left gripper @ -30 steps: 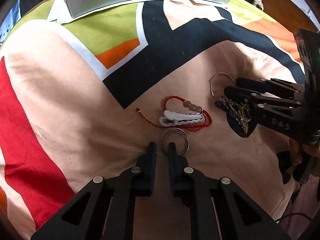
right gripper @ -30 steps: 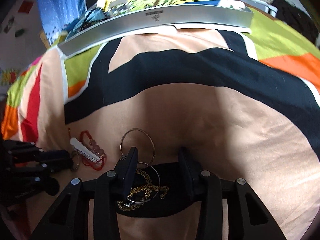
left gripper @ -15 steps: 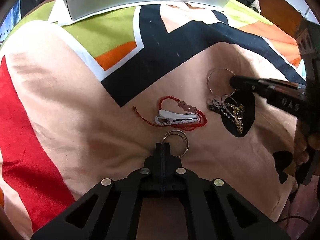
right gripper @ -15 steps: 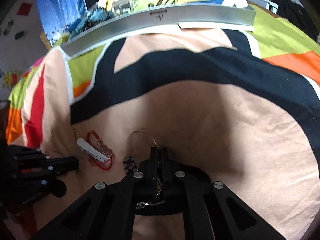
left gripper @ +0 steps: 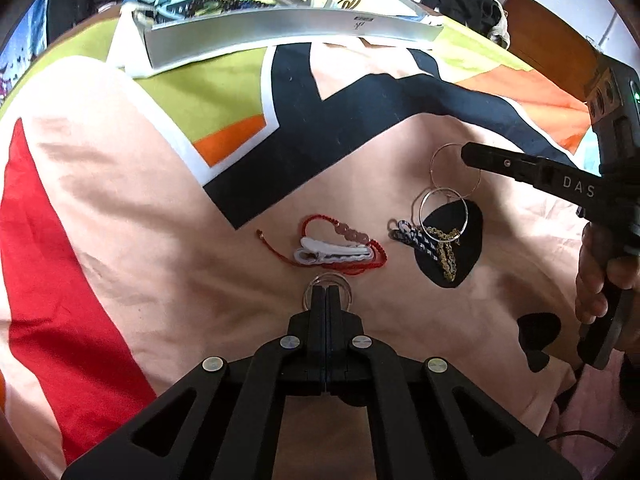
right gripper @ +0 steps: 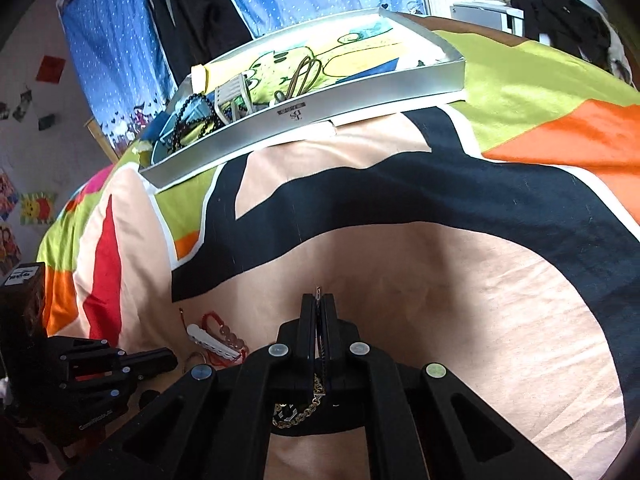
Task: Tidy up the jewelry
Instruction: 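Grasp the silver ring with the left tool while the right tool grasps the gold chain keychain, then carry ring and keychain into the white tray while both tools open to release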
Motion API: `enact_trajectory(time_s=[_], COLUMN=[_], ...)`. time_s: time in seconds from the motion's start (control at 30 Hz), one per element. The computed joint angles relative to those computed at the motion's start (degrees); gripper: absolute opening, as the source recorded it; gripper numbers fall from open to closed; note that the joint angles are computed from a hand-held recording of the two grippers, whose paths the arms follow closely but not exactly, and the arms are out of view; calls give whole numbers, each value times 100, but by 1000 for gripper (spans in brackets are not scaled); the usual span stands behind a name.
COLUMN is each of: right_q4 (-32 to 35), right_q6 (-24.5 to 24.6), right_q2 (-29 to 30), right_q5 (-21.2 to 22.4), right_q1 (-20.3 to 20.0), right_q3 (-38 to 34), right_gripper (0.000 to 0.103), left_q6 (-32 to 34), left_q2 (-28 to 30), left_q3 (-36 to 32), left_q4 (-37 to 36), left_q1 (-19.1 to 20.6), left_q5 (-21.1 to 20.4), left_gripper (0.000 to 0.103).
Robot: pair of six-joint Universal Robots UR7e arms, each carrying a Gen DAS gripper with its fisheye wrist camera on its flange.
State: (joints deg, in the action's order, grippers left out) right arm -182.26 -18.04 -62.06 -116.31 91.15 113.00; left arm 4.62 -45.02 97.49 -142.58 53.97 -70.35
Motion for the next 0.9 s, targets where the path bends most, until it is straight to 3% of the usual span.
enact_trajectory(time_s=[0.3,0.37,0.43,0.53,0.63,0.8,0.9], right_q4=[306,332,376,424,471,505,528], right_q6=[80,105,150,186,191,156,144], right_q2=[-123,-116,-119,-114,-106,-84,-72], right_q5=[81,86,95,103,113,121,105], right_q1=[-50,-59,-75,-89,-91,-78,-74], right_q3=[19,4,-11,-27,-42,-57,-65], right_gripper=[3,3,3,3,3,3,3], left_q6=[-93,-37,45,259,408,384,397], left_q2=[214,241,263,296,382,451,519], left_q3=[-251,-294,-317,-305,-288,-362,-384], left_q4=[387,429,441,431,350,347,296], left_q1=[29,48,68,38,-25,4,-20], left_q5=[142,17,-133,-202,53,89,251], left_gripper=[2,10,29,40,40,39,26])
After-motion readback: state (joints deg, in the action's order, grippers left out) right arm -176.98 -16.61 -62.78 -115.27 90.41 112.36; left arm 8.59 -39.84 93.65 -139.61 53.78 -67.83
